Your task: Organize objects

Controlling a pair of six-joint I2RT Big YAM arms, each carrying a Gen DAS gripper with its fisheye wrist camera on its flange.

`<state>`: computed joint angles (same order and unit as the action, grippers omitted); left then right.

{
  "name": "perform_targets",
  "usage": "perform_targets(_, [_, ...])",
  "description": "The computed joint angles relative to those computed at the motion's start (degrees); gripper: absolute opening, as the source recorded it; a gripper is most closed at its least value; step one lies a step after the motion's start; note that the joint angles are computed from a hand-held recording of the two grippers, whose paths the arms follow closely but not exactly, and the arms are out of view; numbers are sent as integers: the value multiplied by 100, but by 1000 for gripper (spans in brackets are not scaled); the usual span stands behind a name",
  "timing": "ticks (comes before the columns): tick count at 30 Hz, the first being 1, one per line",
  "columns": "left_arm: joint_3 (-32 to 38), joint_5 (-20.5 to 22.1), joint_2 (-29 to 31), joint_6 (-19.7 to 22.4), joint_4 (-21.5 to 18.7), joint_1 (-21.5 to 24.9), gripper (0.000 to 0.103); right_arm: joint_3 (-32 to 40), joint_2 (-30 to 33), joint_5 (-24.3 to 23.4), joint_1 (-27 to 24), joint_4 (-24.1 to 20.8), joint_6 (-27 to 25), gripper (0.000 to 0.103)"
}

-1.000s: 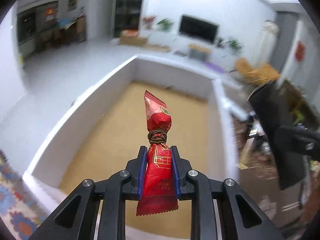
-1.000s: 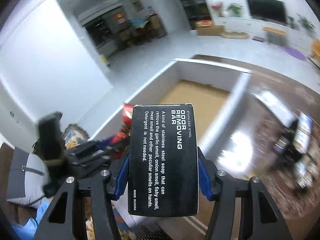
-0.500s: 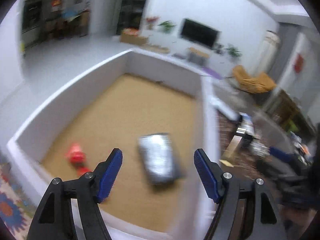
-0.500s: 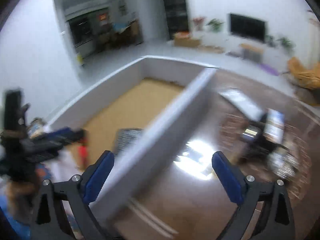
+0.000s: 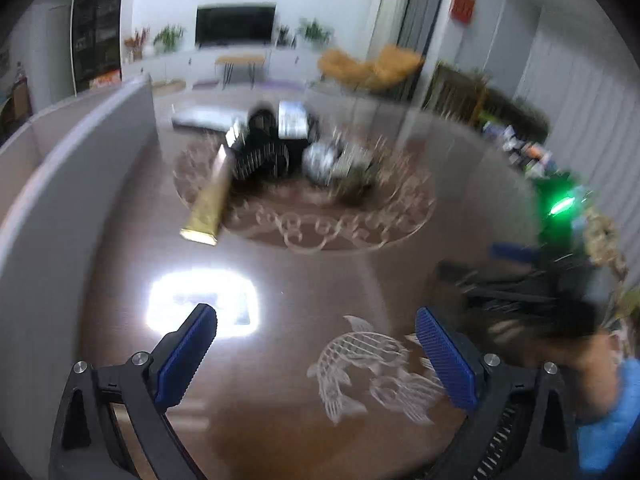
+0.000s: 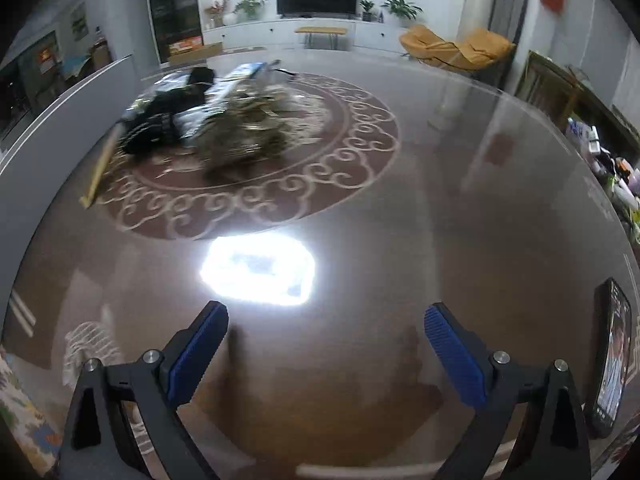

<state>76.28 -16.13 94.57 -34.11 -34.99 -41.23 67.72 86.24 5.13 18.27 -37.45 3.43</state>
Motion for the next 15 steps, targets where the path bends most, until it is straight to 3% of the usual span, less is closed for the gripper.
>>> perform_targets(2, [535, -23, 530, -51, -418, 71, 101, 84, 171, -51, -92, 44, -47, 99])
perform_targets(6, [1162, -156, 1110, 239, -781, 191, 101, 191, 393, -122, -136, 216, -5, 99])
perform_targets(15, [1438, -202, 1425, 532, -713, 333, 103, 149, 444, -19, -120, 406, 174, 103])
